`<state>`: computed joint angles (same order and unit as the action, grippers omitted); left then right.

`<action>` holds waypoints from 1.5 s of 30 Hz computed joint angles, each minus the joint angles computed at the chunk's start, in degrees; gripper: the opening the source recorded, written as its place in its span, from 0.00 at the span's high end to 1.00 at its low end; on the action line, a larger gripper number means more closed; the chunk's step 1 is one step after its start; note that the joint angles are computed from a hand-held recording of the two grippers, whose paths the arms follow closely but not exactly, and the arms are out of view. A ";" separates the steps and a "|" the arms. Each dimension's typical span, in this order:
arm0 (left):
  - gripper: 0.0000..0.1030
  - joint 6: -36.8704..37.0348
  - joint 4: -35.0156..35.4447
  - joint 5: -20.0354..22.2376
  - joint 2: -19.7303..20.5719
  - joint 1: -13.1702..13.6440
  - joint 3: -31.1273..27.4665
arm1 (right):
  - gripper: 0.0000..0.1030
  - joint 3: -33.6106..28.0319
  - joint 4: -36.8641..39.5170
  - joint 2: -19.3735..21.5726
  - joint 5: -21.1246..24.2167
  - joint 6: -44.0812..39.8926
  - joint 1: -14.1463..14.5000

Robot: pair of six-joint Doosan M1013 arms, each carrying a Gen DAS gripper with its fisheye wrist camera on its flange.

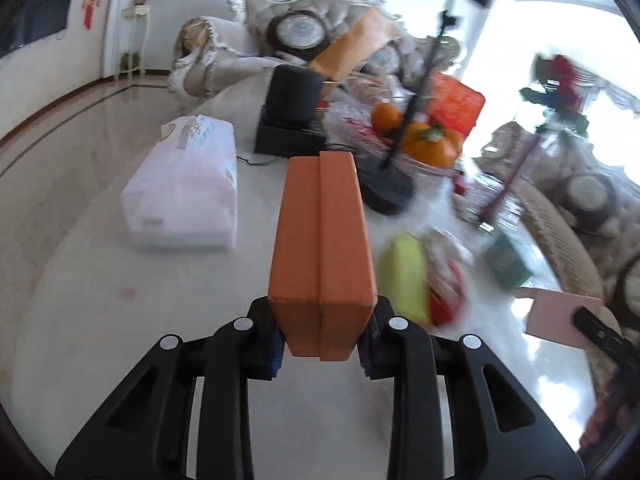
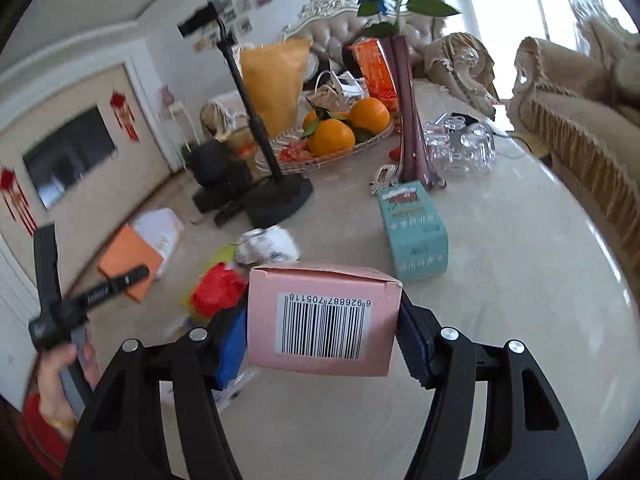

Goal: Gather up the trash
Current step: 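Grasp the orange box with the left gripper while the right grasps the pink barcode box, then carry both boxes over the wastebasket and open both grippers to drop them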

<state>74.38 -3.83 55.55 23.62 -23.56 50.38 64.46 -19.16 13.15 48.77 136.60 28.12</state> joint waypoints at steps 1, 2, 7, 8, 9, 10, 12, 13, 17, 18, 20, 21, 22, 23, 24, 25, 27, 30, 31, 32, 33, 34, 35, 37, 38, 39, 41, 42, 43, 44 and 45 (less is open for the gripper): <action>0.72 1.15 -0.46 -0.76 -2.15 -0.05 2.53 | 0.41 1.68 -0.80 -1.34 -1.22 1.61 1.06; 0.72 2.58 -1.45 -1.63 -4.31 0.00 5.04 | 0.41 2.87 -3.03 -2.46 -1.68 3.42 2.52; 0.72 11.68 -6.02 -4.47 -16.11 -0.49 17.54 | 0.41 7.36 -15.81 -8.36 -0.89 12.14 11.57; 0.72 13.43 -6.26 -4.51 -18.66 -0.92 19.96 | 0.41 7.83 -17.68 -9.18 -0.23 13.08 13.33; 0.72 14.79 -6.68 -4.55 -20.34 -1.14 21.59 | 0.41 8.29 -19.49 -9.96 0.53 13.74 15.17; 0.72 17.11 -7.61 -4.14 -23.27 -1.59 24.34 | 0.41 8.77 -21.57 -10.82 1.71 14.65 17.56; 0.72 19.04 -9.45 -3.00 -27.37 -2.08 28.25 | 0.41 9.74 -24.43 -12.13 3.86 16.33 21.63; 0.72 20.04 -10.58 -2.06 -29.05 -2.11 29.91 | 0.41 10.36 -25.45 -12.74 4.83 17.36 23.68; 0.72 21.51 -11.30 2.99 -35.40 -4.45 36.45 | 0.41 12.54 -24.76 -14.24 8.81 20.44 30.03; 0.72 21.65 -10.76 3.75 -36.34 -5.22 37.59 | 0.41 13.08 -23.92 -14.35 10.19 21.45 31.82; 0.72 22.23 -10.65 7.09 -38.28 -7.32 40.48 | 0.41 13.80 -21.41 -14.34 11.78 22.79 33.45; 0.72 22.68 -11.66 8.49 -38.69 -7.76 41.60 | 0.41 14.26 -19.69 -14.32 12.10 23.51 34.03; 0.72 22.90 -12.37 9.75 -39.00 -8.19 42.55 | 0.41 15.01 -17.66 -14.28 12.33 24.52 34.50; 0.72 22.84 -12.51 10.93 -38.95 -8.62 43.33 | 0.40 15.72 -15.69 -14.11 12.93 25.45 34.68; 0.72 22.35 -11.71 11.96 -38.82 -9.59 44.63 | 0.40 16.35 -14.11 -13.92 13.23 25.79 34.48; 0.72 22.16 -10.94 11.94 -38.64 -10.05 45.52 | 0.40 17.14 -12.68 -13.56 14.32 26.41 34.37; 0.72 20.58 -8.07 12.66 -37.66 -11.88 47.50 | 0.40 18.96 -9.24 -12.70 16.32 27.40 33.45; 0.72 21.37 -9.96 13.19 -35.56 -11.81 49.69 | 0.40 22.35 -2.74 -12.17 14.82 28.44 31.11; 0.72 21.47 -10.05 13.34 -35.19 -11.99 50.35 | 0.40 23.85 -0.15 -11.86 14.18 29.06 30.42; 0.72 21.04 -10.13 13.18 -34.54 -12.18 51.07 | 0.41 25.05 1.96 -11.79 13.67 29.07 30.00; 0.72 20.90 -10.56 13.45 -34.14 -12.12 51.44 | 0.41 26.11 4.83 -11.52 12.89 28.16 28.94; 0.72 21.15 -11.89 14.26 -33.50 -11.87 51.86 | 0.41 26.93 6.09 -11.55 13.04 28.30 29.18; 0.72 20.90 -12.63 14.49 -33.10 -11.83 52.19 | 0.41 27.23 7.92 -11.27 13.38 27.32 28.62; 0.72 20.28 -14.43 15.19 -32.34 -10.94 53.12 | 0.40 27.28 9.73 -10.90 13.73 26.14 27.96; 0.70 19.57 -14.52 15.84 -31.83 -10.68 53.29 | 0.40 27.26 10.03 -10.80 13.87 25.93 28.03; 0.64 17.38 -13.01 16.26 -31.37 -10.84 53.44 | 0.40 26.93 9.95 -10.42 14.37 25.81 27.86; 0.33 14.80 -10.71 15.62 -31.33 -11.36 53.84 | 0.39 26.58 10.42 -9.88 15.51 25.12 27.81; 0.33 14.33 -10.40 14.92 -31.61 -11.27 54.19 | 0.36 26.44 11.48 -9.48 15.83 24.45 27.42; 0.33 14.25 -10.63 14.59 -31.72 -11.01 54.41 | 0.33 26.67 11.70 -9.50 16.10 24.69 27.57; 0.33 14.20 -11.11 14.58 -31.70 -10.65 54.52 | 0.31 26.66 11.72 -9.24 16.66 24.81 27.61; 0.33 13.87 -11.38 14.42 -31.71 -10.27 54.65 | 0.31 26.37 11.72 -8.87 17.60 24.85 27.57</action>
<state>88.25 -15.21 69.97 -8.09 -33.83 105.03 90.83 -7.45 4.27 66.37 161.45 55.69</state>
